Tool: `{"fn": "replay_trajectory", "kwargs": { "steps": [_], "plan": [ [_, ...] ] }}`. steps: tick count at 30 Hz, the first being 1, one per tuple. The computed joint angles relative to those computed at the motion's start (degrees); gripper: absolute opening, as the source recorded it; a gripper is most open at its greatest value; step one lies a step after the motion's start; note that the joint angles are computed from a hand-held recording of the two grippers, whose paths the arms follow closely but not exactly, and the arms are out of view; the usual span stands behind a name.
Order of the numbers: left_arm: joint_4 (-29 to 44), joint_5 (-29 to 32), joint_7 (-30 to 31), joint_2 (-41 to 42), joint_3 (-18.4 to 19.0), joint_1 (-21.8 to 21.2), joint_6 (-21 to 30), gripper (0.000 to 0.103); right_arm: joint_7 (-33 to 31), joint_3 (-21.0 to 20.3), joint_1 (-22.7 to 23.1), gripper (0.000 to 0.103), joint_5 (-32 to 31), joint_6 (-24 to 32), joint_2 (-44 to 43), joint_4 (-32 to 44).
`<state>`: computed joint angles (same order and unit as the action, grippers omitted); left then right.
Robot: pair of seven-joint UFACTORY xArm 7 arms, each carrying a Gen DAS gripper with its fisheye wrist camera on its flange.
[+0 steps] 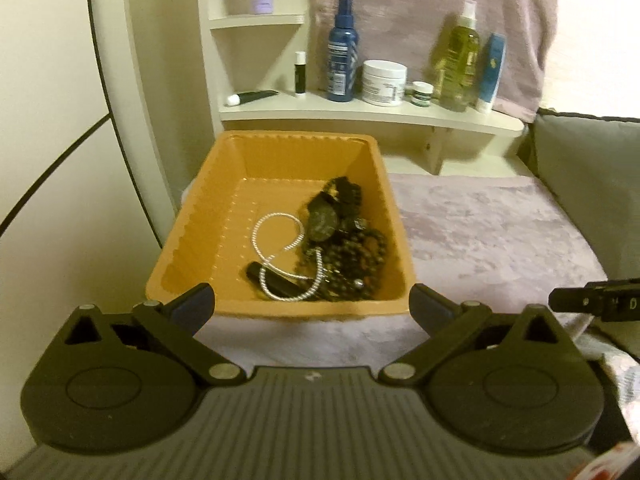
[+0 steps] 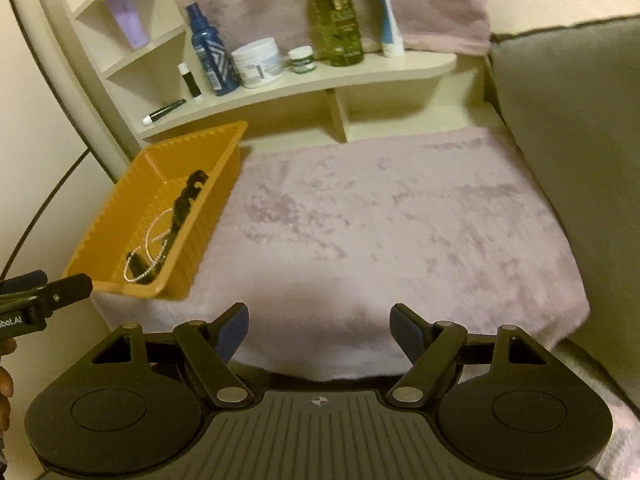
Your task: Organize jewelry
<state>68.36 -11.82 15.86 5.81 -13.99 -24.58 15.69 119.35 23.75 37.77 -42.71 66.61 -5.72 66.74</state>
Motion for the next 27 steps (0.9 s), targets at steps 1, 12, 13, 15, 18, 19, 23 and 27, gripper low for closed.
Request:
{"fn": "replay_trajectory", "kwargs": {
  "steps": [1, 12, 13, 15, 18, 19, 23, 27],
  "plan": [
    [-0.28, -0.06, -0.02, -0.36, -0.1, -0.09, 0.44, 0.102, 0.22, 0.13, 0.16, 0.077, 0.36, 0.25, -0.23, -0.11],
    [-4.19, 3.7, -7.44, -3.81, 0.26, -2.04, 3.28, 0.102, 2.24, 2.31, 1.57, 0.077, 1.6, 4.25, -1.04, 0.46],
    [-4.47, 4.01, -8.06, -4.03, 0.24, -2.16, 3.08, 0.102, 2.05, 2.31, 1.7, 0.077, 1.55, 4.43, -0.74, 0.82],
    [-5.02, 5.49, -9.49, -4.58, 0.22, -2.43, 2.89, 0.102, 1.53, 2.3, 2.1, 0.077, 1.27, 4.89, -0.18, 1.53],
    [-6.11, 7.36, -11.04, -5.52, 0.15, -2.76, 2.26, 0.102, 1.24, 2.37, 2.93, 0.077, 0.46, 6.66, 0.7, 2.79],
    [-6.27, 7.28, -10.89, -5.7, 0.1, -2.85, 2.27, 0.102, 1.17, 2.39, 3.25, 0.077, 0.15, 7.38, 1.05, 3.33],
    [-7.21, 7.84, -10.86, -6.48, -0.1, -3.25, 1.69, 0.103, 0.94, 1.91, 4.36, 0.077, -0.4, 8.09, 1.74, 4.14],
    [-7.77, 8.37, -10.86, -6.89, -0.23, -3.63, 1.01, 0.103, 1.03, 1.49, 4.75, 0.077, -0.23, 7.54, 1.55, 3.66]
  ]
}}
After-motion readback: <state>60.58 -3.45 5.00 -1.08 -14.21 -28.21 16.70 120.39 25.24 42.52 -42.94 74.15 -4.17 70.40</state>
